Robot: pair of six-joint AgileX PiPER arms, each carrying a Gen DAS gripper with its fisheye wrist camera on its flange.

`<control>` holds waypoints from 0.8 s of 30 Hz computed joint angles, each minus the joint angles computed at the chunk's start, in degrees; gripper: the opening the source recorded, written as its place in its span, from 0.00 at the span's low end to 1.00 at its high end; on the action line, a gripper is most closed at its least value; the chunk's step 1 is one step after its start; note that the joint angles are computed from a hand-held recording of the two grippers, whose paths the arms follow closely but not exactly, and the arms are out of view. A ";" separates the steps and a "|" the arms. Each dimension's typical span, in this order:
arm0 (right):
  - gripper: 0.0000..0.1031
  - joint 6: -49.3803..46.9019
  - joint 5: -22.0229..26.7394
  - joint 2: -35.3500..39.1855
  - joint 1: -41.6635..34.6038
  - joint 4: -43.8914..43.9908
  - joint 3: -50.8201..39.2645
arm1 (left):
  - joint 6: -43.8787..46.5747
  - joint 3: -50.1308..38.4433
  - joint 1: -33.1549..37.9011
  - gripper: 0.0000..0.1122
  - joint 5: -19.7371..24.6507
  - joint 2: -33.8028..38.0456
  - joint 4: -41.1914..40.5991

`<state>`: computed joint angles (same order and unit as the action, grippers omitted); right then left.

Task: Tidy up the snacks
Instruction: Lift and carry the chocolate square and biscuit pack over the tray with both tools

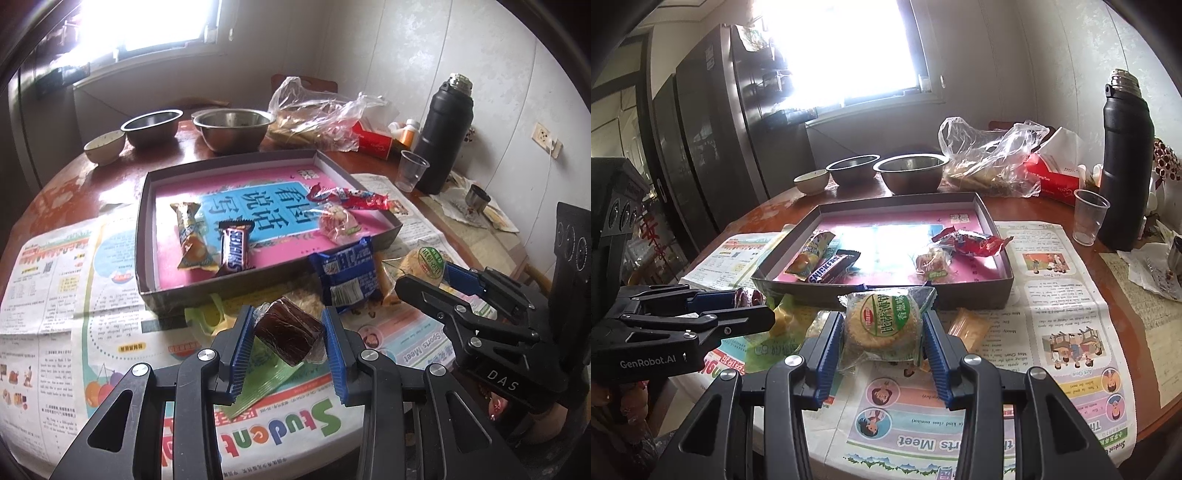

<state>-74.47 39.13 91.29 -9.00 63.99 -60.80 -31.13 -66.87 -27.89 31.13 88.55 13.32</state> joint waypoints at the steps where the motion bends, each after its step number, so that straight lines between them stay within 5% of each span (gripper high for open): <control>1: 0.43 -0.12 -0.13 0.00 -0.08 0.18 -0.02 | 0.46 -0.33 0.16 0.34 -0.04 0.20 -0.37; 24: 0.43 4.45 -2.31 4.32 0.21 -1.57 -5.79 | 10.47 -7.22 3.54 0.34 -2.62 6.23 -9.84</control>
